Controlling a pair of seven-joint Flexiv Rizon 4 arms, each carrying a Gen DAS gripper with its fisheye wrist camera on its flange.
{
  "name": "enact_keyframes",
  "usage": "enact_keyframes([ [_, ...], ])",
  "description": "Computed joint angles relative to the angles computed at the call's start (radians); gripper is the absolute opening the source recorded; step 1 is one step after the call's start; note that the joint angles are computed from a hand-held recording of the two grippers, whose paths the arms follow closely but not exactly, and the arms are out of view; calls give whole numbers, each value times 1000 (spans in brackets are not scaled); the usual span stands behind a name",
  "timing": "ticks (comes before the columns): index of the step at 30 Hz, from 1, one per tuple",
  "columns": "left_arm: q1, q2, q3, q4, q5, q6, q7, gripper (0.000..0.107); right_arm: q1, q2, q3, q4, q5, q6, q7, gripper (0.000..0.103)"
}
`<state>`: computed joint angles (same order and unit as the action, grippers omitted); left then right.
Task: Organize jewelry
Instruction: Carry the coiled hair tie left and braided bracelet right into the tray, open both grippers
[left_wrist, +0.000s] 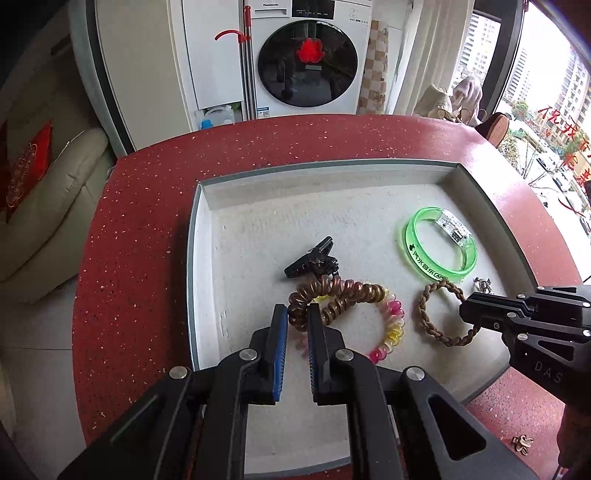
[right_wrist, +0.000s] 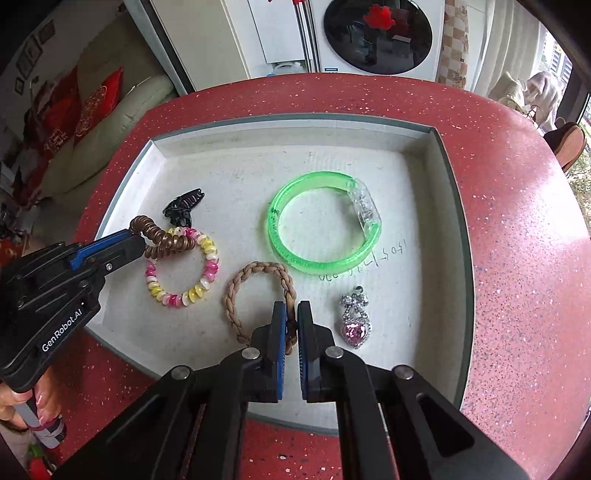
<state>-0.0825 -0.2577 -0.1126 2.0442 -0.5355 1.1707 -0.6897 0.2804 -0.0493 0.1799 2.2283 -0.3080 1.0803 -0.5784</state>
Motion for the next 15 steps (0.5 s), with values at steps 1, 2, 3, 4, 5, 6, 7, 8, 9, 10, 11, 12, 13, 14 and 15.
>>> enact_keyframes([
  [1, -8, -11, 5, -8, 16, 20, -15, 29, -3, -1, -6, 3, -18, 3, 18, 6],
  [2, -11, -20, 5, -13, 24, 39, -25, 29, -6, -2, -12, 5, -38, 4, 37, 6],
  [3, -11, -26, 0, -13, 23, 58, -29, 29, -9, -2, -17, 9, -59, 4, 56, 6],
  [4, -9, -29, -7, -12, 18, 71, -29, 29, -13, -3, -21, 12, -73, 9, 71, 6],
  [5, -7, -32, -12, -13, 16, 78, -30, 29, -17, -3, -24, 15, -82, 13, 83, 6],
  [6, -9, -36, -14, -13, 21, 91, -33, 29, -21, -1, -26, 17, -89, 16, 94, 6],
  [7, -11, -41, -16, -13, 29, 107, -36, 29, -25, 0, -27, 20, -97, 16, 103, 6],
  [8, -9, -42, -23, -7, 28, 125, -32, 29, -27, -1, -27, 20, -101, 16, 106, 6],
  [9, -2, -42, -37, 1, 16, 143, -17, 29, -28, -2, -26, 23, -104, 18, 108, 6],
  [10, 6, -39, -52, 12, 2, 154, 3, 29, -28, -1, -26, 27, -122, 22, 120, 6],
  [11, 8, -39, -53, 11, 6, 142, 11, 29, -27, -1, -25, 26, -129, 18, 122, 6],
  [12, 14, -38, -64, 20, -7, 148, 30, 29, -26, -3, -23, 23, -128, 17, 120, 7],
  [13, 16, -36, -72, 29, -19, 163, 46, 29, -26, -2, -21, 23, -121, 21, 118, 7],
  [14, 14, -34, -72, 35, -20, 173, 51, 29, -26, 1, -20, 27, -116, 31, 122, 7],
  [15, 13, -32, -71, 37, -20, 172, 51, 29, -26, 3, -18, 30, -109, 40, 125, 7],
])
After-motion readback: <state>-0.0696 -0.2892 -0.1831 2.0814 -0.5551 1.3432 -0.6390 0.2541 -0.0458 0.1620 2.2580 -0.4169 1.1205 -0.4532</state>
